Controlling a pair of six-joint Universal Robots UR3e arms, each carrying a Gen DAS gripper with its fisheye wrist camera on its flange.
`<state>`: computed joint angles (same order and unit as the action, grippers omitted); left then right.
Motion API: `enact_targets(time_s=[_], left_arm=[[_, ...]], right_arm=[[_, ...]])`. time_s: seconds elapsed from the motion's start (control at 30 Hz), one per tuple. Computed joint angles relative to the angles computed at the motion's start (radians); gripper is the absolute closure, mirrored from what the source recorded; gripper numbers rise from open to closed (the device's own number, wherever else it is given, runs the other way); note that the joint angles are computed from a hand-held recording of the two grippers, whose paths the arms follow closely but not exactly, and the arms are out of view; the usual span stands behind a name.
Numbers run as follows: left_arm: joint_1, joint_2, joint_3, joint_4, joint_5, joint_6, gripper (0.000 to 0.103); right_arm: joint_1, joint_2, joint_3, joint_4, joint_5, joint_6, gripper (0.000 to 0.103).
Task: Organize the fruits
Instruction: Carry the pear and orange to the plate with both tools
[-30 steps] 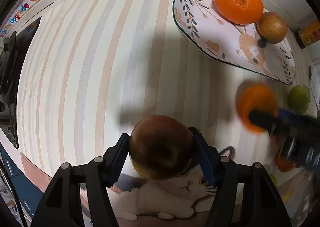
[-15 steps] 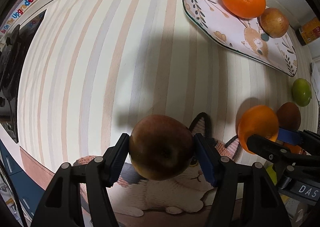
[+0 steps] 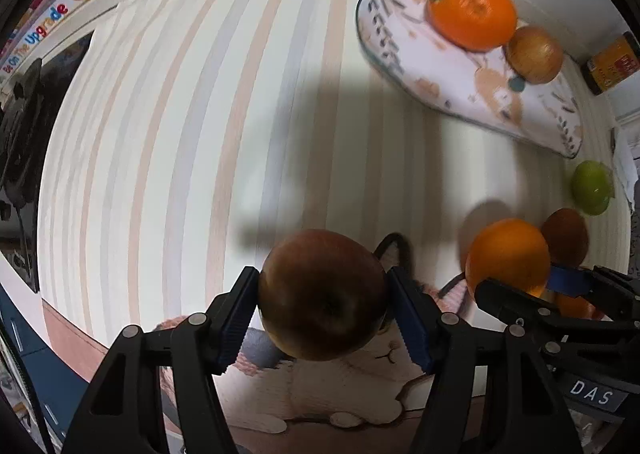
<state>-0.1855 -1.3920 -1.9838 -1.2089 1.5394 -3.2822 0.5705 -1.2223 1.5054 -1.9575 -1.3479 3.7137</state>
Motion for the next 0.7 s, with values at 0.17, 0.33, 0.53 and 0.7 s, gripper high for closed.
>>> enact_targets(time_s=[0.17,0.33,0.53,0.7], left_arm=[[0.009,-0.010,0.139,-0.073,-0.055,0.018,0.040],[-0.005,-0.146,0.388,-0.116,-0.113,0.021,0.040],[-0.042,-0.441,0.718,-0.150,-0.107,0.018,0.040],[-0.049,-0.662,0.938,-0.230,-0.088,0.018,0.040]], right_arm=[[-0.067,-0.137,0.084,-0.038,0.016,0.006,0.037],[-0.186,-0.241,0.109,-0.036,0.015,-0.015,0.037],[-0.325,-0.214,0.081,-0.022,-0.002,-0.069,0.037],[-0.371,-0.123,0.029,-0.012,-0.037,-0.117,0.037]])
